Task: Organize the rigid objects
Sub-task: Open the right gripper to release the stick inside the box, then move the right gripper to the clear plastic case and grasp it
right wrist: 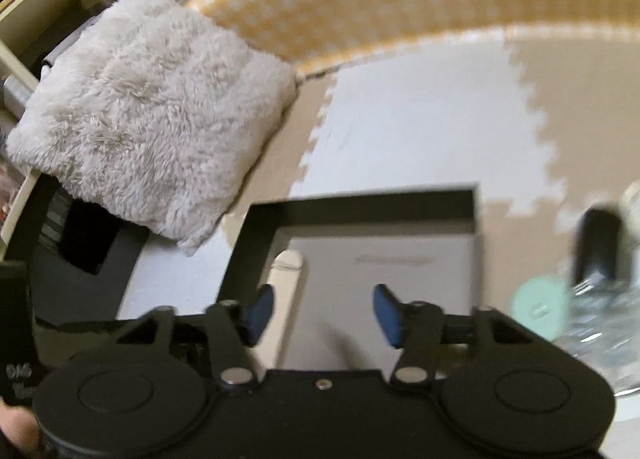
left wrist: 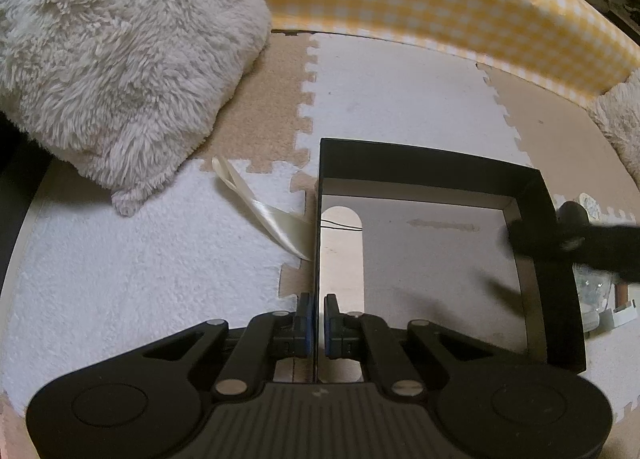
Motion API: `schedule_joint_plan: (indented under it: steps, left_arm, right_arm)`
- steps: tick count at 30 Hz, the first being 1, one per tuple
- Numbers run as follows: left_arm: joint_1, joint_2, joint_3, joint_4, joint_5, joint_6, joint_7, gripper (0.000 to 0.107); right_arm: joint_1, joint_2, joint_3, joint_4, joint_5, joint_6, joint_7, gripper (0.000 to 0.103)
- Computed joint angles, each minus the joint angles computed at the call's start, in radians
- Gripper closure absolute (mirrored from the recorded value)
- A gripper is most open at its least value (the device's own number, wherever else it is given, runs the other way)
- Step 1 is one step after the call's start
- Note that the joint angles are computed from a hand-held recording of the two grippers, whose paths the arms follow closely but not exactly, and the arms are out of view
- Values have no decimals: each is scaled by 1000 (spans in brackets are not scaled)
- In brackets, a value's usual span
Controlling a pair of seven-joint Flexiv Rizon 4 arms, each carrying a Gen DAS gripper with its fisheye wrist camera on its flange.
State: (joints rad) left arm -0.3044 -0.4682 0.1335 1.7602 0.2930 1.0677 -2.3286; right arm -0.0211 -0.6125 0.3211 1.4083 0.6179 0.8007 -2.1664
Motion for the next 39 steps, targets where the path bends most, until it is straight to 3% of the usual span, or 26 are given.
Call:
schedule_joint_plan:
  steps: [9,16,22,26,34,39]
  left_arm:
    - [-12,-6,6,-21,24,-30,-1,102]
    - [-9,-5,1,-23,33,-37,5,102]
    - [-7,-5,-1,-29,33,-48,2,104]
    - [-7,-6,-1,-32,36,-53,3,105]
    - [-5,-8,-3,-31,35,-51,4,105]
    - [-4,-8,-3,-31,34,-52,6,105]
  right_arm:
    - [-41,73,-44,60,-24,173,-84,1]
    - [-50,49,-107,71,-109,270,86,0]
    - [-53,-17,-123,17,-231,161,234,0]
    - [-25,-57,-139,6,-329,107,280,7]
    - [25,-96,-162,34,-462,131,337,9]
    - [11,-122,-148,9,-474,123,383,16]
